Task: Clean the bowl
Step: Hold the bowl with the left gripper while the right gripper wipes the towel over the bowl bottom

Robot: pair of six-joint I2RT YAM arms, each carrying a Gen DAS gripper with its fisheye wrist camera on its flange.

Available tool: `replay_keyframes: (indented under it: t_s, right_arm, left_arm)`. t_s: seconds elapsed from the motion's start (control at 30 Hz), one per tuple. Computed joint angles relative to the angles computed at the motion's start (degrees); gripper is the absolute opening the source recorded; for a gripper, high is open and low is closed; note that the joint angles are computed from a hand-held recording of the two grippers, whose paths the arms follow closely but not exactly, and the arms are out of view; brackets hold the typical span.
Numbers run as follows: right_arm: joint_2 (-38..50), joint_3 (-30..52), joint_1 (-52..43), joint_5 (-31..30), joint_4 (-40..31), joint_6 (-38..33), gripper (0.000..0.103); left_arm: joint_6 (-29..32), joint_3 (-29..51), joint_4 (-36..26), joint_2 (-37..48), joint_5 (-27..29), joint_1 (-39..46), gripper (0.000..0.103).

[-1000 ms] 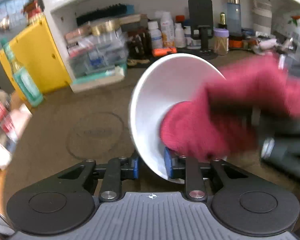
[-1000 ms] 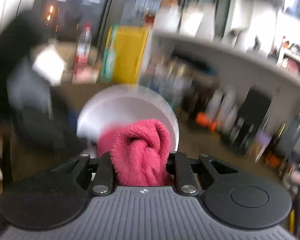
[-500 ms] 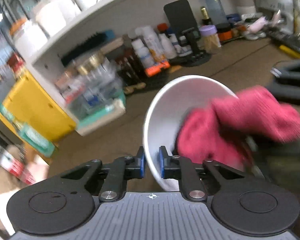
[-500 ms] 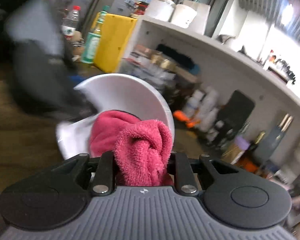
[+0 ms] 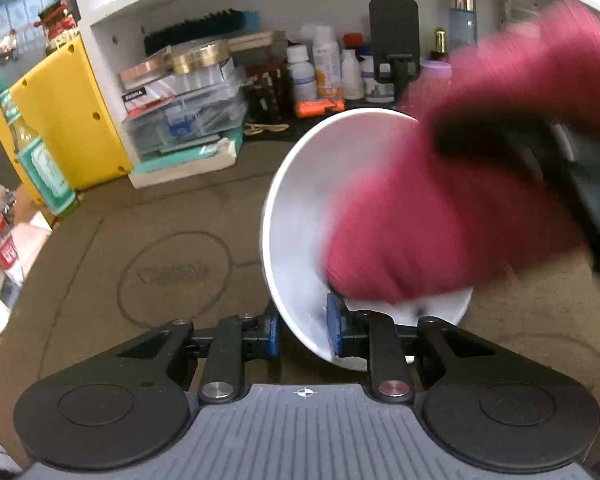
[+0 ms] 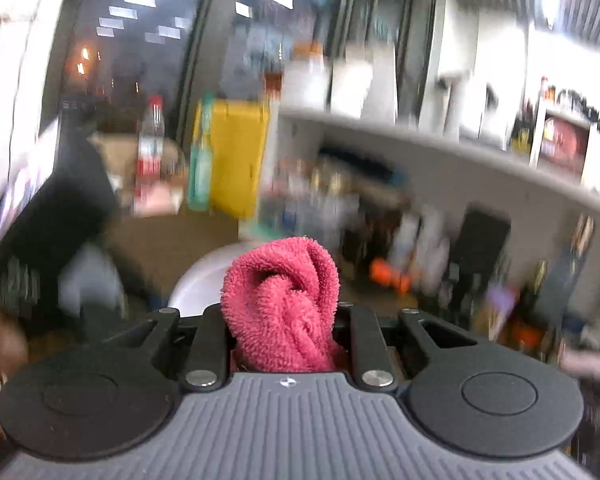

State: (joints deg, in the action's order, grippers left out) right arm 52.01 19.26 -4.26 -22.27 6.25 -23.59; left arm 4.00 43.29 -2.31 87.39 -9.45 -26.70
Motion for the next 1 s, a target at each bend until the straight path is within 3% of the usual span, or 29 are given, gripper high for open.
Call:
replay_keyframes:
  t_s: [0.27, 0.33, 0.43, 0.5, 0.6, 0.7, 0.77, 0.9, 1.0]
  right_arm:
    - [7.1, -2.2, 5.8, 5.2, 5.0, -5.4, 0.021]
    - [7.4, -2.3, 6.9, 7.4, 6.1, -7.3, 0.021]
    - [8.9, -3.2, 10.1, 13.7, 10.5, -11.6, 0.021]
    - [13.0, -4.2, 12.0, 19.7, 18.4, -17.9, 0.021]
    - [19.4, -6.6, 14.4, 24.5, 34.1, -24.8, 0.021]
    - [23.9, -8.2, 16.7, 26.8, 48.3, -28.7, 0.021]
    - [18.0, -8.0, 16.0, 23.7, 44.8, -22.5, 0.021]
    - [2.7, -3.9, 5.7, 5.9, 20.5, -5.1, 0.021]
    - [4.4, -1.5, 0.8, -0.4, 10.1, -3.6, 0.021]
  left_arm:
    - [10.7, 7.3, -2.4, 2.1, -5.0, -0.8, 0.026]
    - [12.4, 8.3, -2.3, 4.0, -7.4, -2.5, 0.017]
    - [12.3, 6.9, -2.5, 3.7, -7.3, -3.0, 0.018]
    - [11.2, 6.0, -3.4, 2.5, -5.4, -2.4, 0.02]
    - [7.1, 3.4, -4.5, 0.5, -1.2, -1.3, 0.029]
    - [2.0, 1.0, -4.0, -1.0, 0.8, -1.2, 0.031]
    - [-0.6, 0.2, -3.7, -1.6, 1.8, -0.9, 0.03]
    - [-1.1, 0.3, -3.0, -1.1, 0.5, -0.6, 0.029]
    - [1.0, 1.3, -3.0, -0.8, -3.4, -1.6, 0.028]
